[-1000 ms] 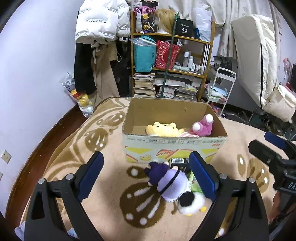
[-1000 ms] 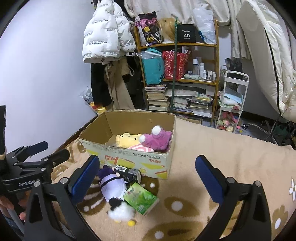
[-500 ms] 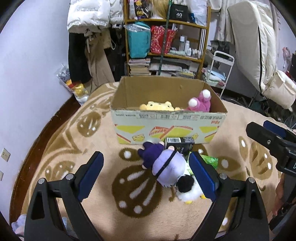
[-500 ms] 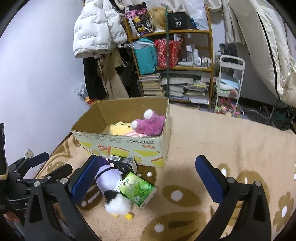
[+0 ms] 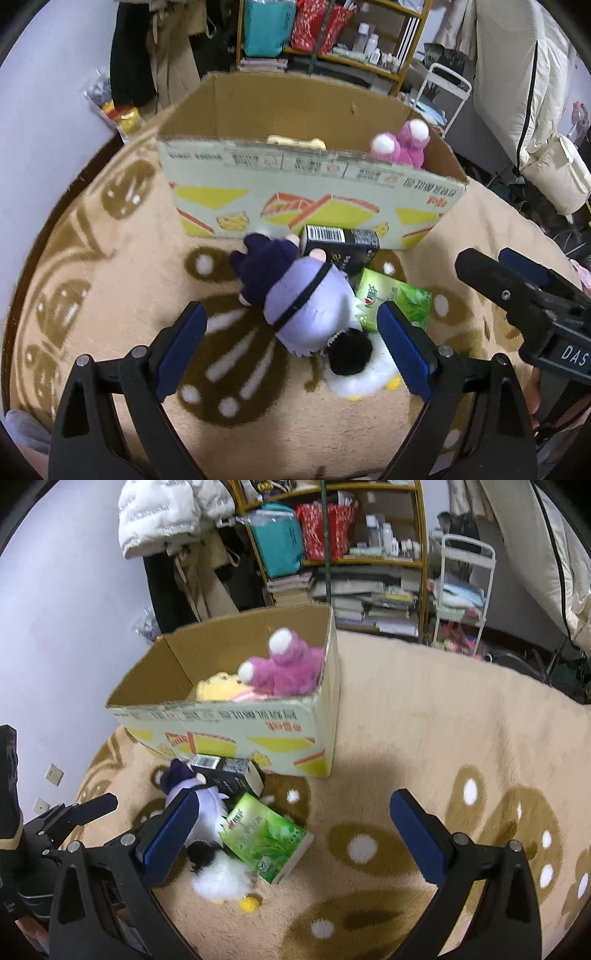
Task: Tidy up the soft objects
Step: 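Move both open tools back toward the remaining toys beside the box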
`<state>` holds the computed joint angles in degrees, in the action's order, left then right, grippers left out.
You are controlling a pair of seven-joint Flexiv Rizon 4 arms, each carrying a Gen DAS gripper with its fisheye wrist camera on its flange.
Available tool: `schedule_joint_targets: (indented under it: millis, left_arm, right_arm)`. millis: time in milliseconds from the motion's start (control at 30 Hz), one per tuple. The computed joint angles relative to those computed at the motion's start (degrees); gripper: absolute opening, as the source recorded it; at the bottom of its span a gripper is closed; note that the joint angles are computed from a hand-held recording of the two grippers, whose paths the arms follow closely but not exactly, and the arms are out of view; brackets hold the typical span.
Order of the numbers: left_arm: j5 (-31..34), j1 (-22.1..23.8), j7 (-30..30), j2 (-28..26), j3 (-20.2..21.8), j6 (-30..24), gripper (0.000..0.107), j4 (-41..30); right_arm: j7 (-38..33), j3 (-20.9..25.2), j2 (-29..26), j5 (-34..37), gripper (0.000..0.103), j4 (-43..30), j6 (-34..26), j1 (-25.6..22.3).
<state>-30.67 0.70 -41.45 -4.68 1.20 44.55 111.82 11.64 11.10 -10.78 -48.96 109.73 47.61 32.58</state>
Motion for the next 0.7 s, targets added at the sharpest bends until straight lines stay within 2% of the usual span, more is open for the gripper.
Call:
schedule_joint_targets:
  millis: [233, 433, 700]
  left_arm:
    - [4.1, 0.0, -4.7, -2.4, -0.2, -2.4, 0.092, -1.7]
    - [5.8, 0.0, -5.0, -3.2, -0.6, -5.1, 0.092, -2.5]
    - [8.9, -0.6, -5.2, -4.0, -0.8, -8.2, 0.092, -3.3]
  right_arm:
    - [-2.0, 0.1, -1.2, 5.8, 0.103, 0.1, 1.1, -0.6]
    - [-1.9, -0.3, -1.8, 8.8, 0.103, 0.8, 4.0, -1.3]
    - [-5.8, -0.3, -3.6, 13.5, 0.103, -0.1, 4.7, -1.2]
